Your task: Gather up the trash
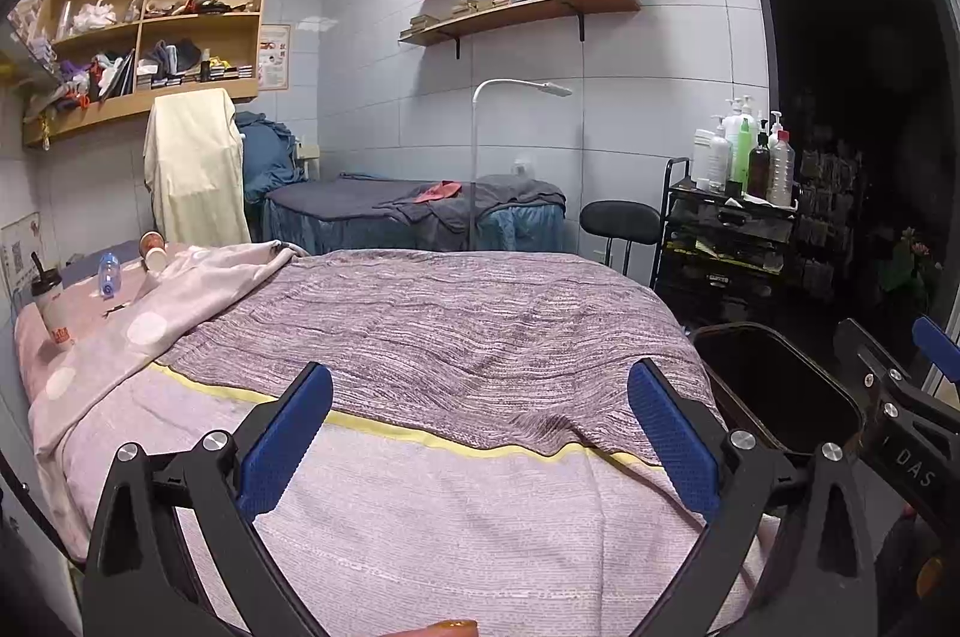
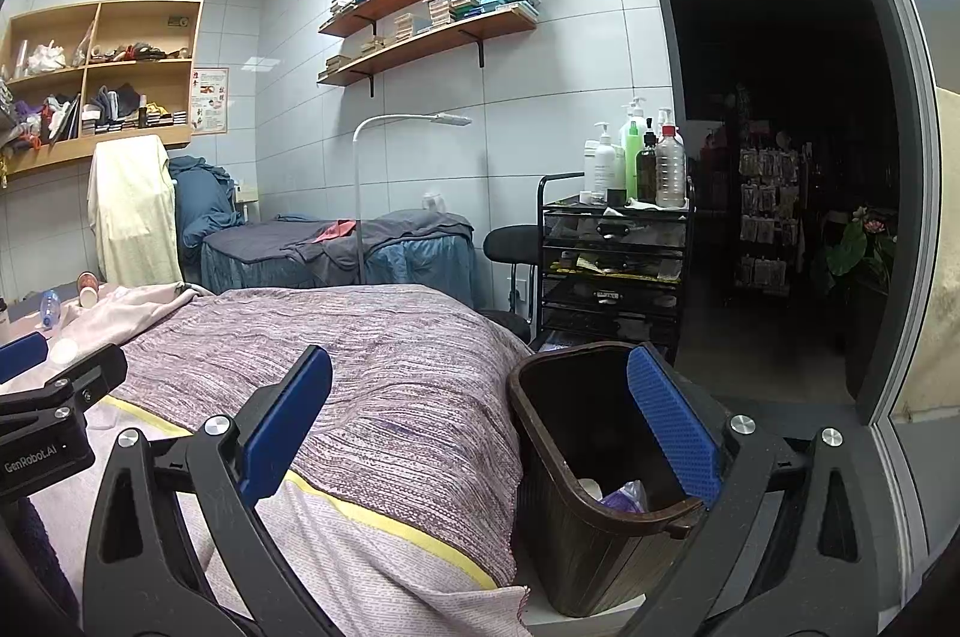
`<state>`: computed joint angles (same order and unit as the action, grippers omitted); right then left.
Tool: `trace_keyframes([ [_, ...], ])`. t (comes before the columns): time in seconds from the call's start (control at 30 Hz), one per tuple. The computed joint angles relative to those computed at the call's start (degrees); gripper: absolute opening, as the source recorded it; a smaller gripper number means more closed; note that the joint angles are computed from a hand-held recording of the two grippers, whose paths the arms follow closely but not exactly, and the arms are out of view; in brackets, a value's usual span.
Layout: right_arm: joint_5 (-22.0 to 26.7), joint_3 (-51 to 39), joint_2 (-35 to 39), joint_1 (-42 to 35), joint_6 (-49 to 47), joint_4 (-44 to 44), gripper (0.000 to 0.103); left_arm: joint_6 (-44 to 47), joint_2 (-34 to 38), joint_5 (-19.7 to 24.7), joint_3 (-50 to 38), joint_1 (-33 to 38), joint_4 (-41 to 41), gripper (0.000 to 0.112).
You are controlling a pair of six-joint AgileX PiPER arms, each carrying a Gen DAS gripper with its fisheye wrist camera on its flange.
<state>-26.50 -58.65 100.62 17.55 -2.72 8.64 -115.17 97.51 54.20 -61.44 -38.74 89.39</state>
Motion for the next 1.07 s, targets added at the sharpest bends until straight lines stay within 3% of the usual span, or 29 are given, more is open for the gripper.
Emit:
trace_keyframes([
  [1.07,0.21,0.0,0.02,-0.08,0.11,-0.21,0.097,-1.99,0.38,-0.34,1.25,-0.18,0.97,0.097],
])
